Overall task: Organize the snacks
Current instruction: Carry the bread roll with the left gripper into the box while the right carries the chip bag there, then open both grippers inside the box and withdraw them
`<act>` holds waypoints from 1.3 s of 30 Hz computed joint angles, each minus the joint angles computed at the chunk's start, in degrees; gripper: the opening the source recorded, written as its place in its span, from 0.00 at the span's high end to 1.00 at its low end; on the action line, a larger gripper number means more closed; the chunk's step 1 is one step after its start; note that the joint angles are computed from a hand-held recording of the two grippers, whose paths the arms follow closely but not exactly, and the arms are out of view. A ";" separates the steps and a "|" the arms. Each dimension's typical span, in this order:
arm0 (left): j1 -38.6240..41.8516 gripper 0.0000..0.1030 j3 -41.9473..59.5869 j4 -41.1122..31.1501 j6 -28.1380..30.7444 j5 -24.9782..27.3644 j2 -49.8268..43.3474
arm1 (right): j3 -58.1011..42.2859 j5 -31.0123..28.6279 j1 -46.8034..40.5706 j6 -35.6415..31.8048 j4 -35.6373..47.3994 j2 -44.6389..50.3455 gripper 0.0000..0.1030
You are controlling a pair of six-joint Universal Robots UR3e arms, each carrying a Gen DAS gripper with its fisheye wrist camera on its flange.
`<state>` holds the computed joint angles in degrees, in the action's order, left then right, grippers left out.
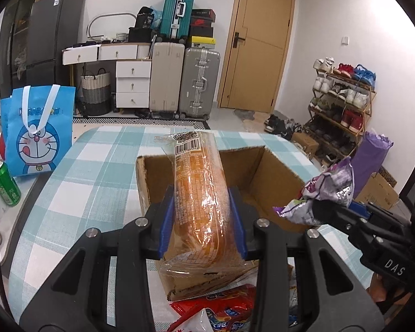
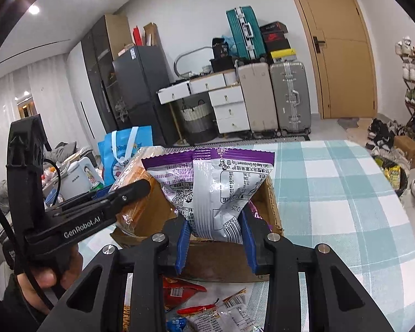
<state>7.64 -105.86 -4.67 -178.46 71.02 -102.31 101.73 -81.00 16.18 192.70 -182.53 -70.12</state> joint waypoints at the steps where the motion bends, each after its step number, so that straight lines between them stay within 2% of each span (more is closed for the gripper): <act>1: -0.29 0.67 0.44 -0.24 0.34 0.43 -0.67 | -1.14 0.73 -0.28 -0.29 1.33 0.79 0.67; 2: -0.70 0.67 0.74 -0.38 0.63 0.98 -1.23 | -2.77 1.21 -0.37 -0.75 4.06 1.52 0.65; 4: -1.93 0.67 1.85 -1.03 1.62 3.63 -2.25 | -4.75 2.18 -0.59 -1.14 7.66 2.38 0.54; 5: -2.49 0.67 1.87 -0.50 1.87 4.75 -2.80 | -4.48 3.68 -1.08 -1.30 7.25 2.55 0.48; 8: -2.72 0.67 1.99 -0.83 2.55 6.00 -3.37 | -2.97 4.18 -0.90 -1.70 5.10 2.19 0.39; 10: -2.04 0.67 1.55 -0.83 2.77 5.84 -3.30 | -2.44 4.98 -0.99 -1.81 5.25 1.86 0.38; 12: -0.55 0.67 0.39 -0.64 3.10 3.40 -2.58 | -2.10 5.16 -0.96 -1.76 5.53 1.53 0.37; 14: 0.70 0.60 -1.77 -0.02 3.78 1.73 -0.91 | -0.99 6.10 -1.23 -1.68 4.95 0.84 0.34; 15: 0.96 0.50 -2.68 0.35 4.05 1.49 -0.20 | -0.08 6.25 -1.22 -1.87 3.66 0.53 0.32; 16: 1.50 0.41 -4.01 0.92 4.48 0.96 0.75 | 0.51 5.80 -1.08 -1.96 3.01 0.16 0.26; 17: 2.19 0.37 -5.58 1.62 5.01 0.03 1.96 | 1.26 4.97 -0.67 -2.04 2.28 -0.39 0.20; 19: 3.63 0.20 -8.91 2.54 6.23 -2.49 4.78 | 4.07 5.23 -0.80 -1.91 -0.34 -1.92 0.13; 22: 6.08 0.14 -13.18 0.82 9.12 -5.91 9.72 | 8.09 5.96 -1.52 -1.21 -2.49 -4.87 0.01; 23: 6.55 0.11 -14.55 -0.61 10.10 -6.38 11.89 | 9.34 6.50 -1.93 -1.07 -2.72 -5.99 0.01; 24: 7.04 0.03 -15.70 -1.72 10.93 -6.87 13.66 | 10.44 6.92 -2.32 -1.01 -2.41 -7.23 0.01; 25: 7.54 0.01 -17.08 -2.01 11.48 -7.40 15.31 | 11.82 7.56 -2.78 -0.91 -2.22 -8.66 0.01; 33: 13.68 0.01 -29.67 -10.94 17.98 -11.48 35.46 | 20.94 8.25 -4.24 -0.77 -1.03 -18.49 0.00; 39: 23.76 0.01 -35.43 -27.60 24.01 -18.49 51.10 | 26.24 7.71 -5.04 -0.37 0.06 -23.84 0.00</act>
